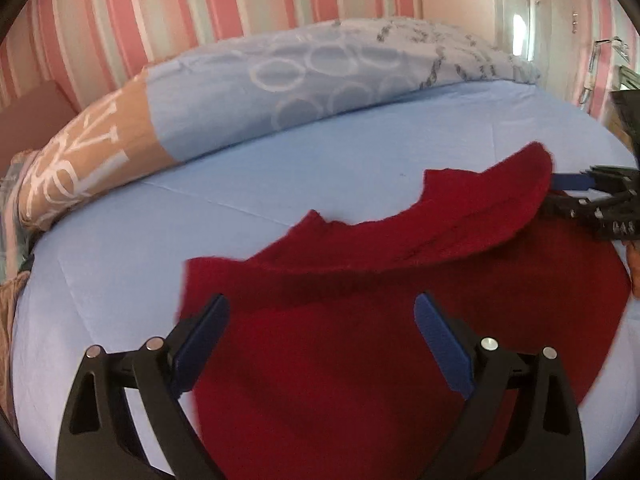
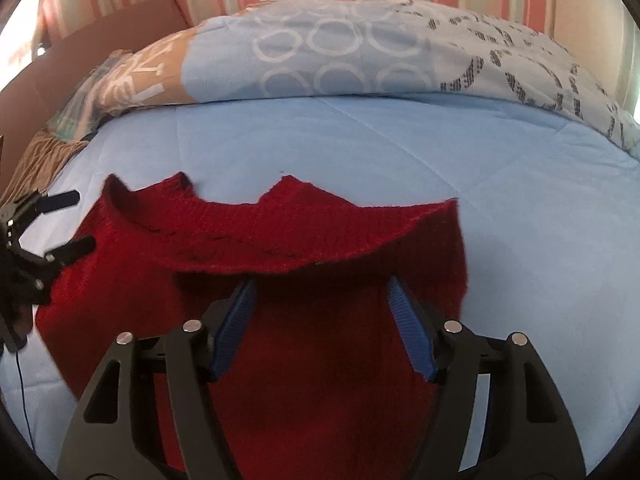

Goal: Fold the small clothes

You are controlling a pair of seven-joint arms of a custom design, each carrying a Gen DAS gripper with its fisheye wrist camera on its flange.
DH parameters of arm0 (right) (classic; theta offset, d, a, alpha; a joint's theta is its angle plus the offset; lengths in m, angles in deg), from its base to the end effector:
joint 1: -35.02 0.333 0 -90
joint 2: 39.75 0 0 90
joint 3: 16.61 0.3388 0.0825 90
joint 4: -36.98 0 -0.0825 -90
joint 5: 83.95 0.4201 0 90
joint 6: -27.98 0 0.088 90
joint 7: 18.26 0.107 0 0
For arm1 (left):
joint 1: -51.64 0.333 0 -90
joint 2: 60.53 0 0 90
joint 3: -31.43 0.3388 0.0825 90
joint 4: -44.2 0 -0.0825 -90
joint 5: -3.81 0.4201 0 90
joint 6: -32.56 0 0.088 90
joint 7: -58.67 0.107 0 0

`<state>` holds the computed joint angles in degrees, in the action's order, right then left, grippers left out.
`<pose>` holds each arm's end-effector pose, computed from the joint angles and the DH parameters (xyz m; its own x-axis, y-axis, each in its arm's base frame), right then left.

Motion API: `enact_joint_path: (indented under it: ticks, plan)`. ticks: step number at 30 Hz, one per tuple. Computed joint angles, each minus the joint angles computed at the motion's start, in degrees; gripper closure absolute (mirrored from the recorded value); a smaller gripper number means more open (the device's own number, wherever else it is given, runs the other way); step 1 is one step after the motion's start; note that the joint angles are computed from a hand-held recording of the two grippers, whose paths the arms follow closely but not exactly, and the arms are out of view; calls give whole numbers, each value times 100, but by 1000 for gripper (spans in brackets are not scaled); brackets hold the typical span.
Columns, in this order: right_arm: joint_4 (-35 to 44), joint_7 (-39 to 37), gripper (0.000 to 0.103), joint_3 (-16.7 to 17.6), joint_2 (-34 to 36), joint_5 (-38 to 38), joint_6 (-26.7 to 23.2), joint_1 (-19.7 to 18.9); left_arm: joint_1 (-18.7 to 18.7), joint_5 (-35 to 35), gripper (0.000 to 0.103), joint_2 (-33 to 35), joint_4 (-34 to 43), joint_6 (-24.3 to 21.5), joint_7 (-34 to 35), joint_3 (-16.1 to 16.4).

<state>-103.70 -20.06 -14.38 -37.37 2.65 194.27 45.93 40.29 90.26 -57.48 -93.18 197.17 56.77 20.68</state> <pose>0.4935 0.0536 0.2842 0.4277 -0.8934 -0.1374 -0.7506 -0.2664 -0.6047 0.4559 -0.2461 0.3014 -0.1384 -0.9810 -0.1356 -0.7430 0.1934 -0.6407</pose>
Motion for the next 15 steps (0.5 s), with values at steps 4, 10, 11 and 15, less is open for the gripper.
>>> enact_joint_path:
  ticks: [4, 10, 11, 15]
  plan:
    - [391, 203, 45, 57, 436, 261, 255, 17, -22, -729, 9, 627, 524, -335, 197, 108]
    - [756, 563, 51, 160, 923, 112, 458, -111, -59, -1392, 9, 951, 677, -747, 422, 383]
    - [779, 292, 51, 192, 953, 344, 466, -142, -56, -1391, 9, 977, 654, -723, 420, 413]
    - [768, -63, 52, 151, 902, 711, 358, -170, -104, -1185, 9, 934, 564, -722, 221, 498]
